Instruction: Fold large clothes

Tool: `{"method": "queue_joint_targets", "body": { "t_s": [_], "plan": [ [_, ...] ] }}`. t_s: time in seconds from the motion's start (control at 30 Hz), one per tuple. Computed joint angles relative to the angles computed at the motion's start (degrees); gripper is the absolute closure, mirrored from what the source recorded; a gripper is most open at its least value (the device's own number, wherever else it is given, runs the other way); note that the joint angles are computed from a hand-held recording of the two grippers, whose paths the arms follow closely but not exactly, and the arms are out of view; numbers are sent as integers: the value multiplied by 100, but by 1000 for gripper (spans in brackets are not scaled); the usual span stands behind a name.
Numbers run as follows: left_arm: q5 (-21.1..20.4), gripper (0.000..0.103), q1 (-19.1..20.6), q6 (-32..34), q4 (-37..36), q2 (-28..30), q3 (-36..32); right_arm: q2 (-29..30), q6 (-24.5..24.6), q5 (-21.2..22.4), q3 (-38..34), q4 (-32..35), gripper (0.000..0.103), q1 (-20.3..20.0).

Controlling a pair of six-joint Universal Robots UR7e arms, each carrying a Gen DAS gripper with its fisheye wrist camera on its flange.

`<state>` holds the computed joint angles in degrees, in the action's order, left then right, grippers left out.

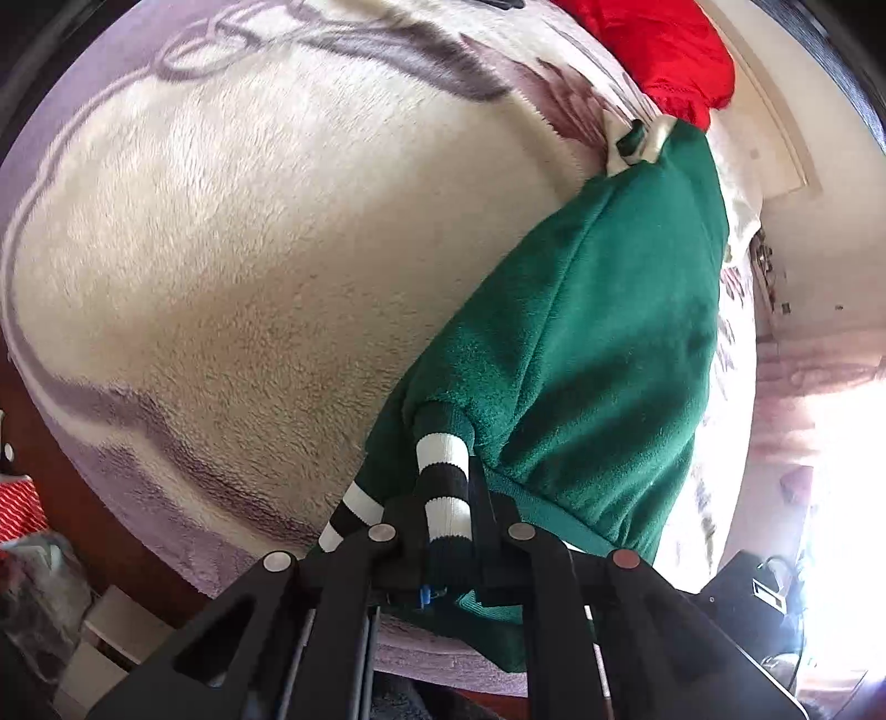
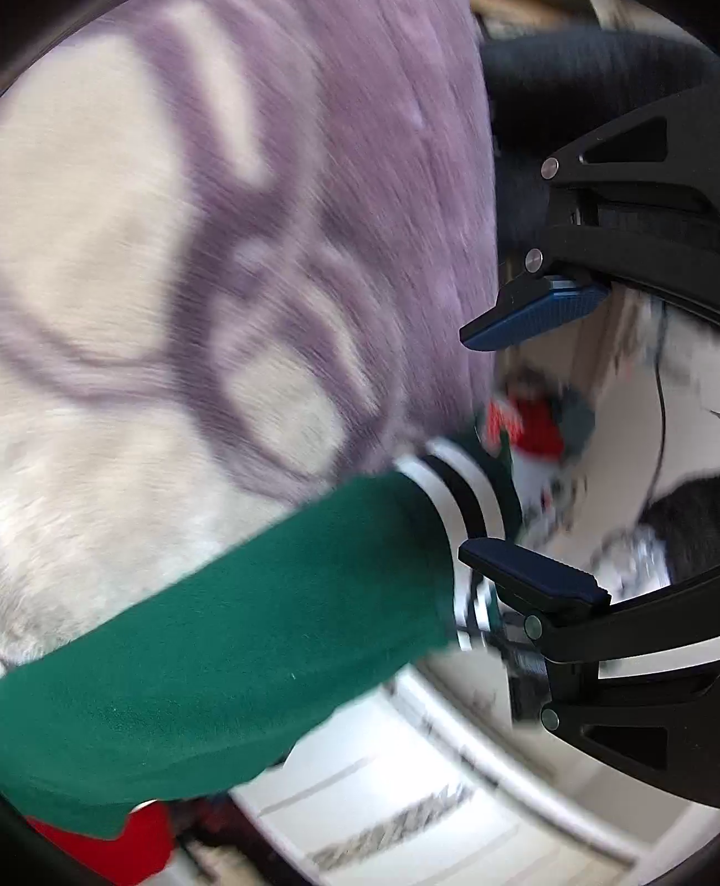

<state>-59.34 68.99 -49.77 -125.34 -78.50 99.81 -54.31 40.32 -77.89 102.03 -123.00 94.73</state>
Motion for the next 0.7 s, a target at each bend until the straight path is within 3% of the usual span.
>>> {"method": "queue_joint_targets", "body": {
  "t_s": [0.13, 0.17, 0.2, 0.27, 0.3, 0.4, 0.53, 0.6, 0.63, 0.7],
  "plan": [
    [-121, 86, -181, -450, -161, -127, 125, 108, 714, 1002, 920, -1962, 33, -184],
    [-118, 80, -246, -683, -192, -221, 216, 126, 882, 984, 998, -2186, 57, -188],
    [-85, 74, -314, -953, -73, -299, 254, 121, 1074, 754, 1073, -2281, 95, -136],
    [-54, 38, -418, -1376, 66, -435, 376, 29, 1302, 551, 1264, -2392, 97, -82],
    [-6, 34, -530, -1643, 106, -537, 506, -67, 1284, 412, 1280, -2203, 98, -33],
    [-110, 34, -695, -2017, -189, -650, 856, -288, 794, -79, 1040, -1361, 99, 199],
    [-731, 34, -550, -2181, -1497, -260, 1178, -231, 345, -427, 709, -754, 99, 469],
    [-1048, 34, -385, -2144, -2119, 107, 1154, -154, -37, -337, 578, -675, 98, 491],
    [-1136, 34, -286, -2241, -2172, 325, 1060, 120, -55, -187, 367, -790, 97, 577],
    [-1196, 33, -156, -2364, -2423, 585, 996, 140, 13, -4, 408, -999, 92, 499]
  ]
}}
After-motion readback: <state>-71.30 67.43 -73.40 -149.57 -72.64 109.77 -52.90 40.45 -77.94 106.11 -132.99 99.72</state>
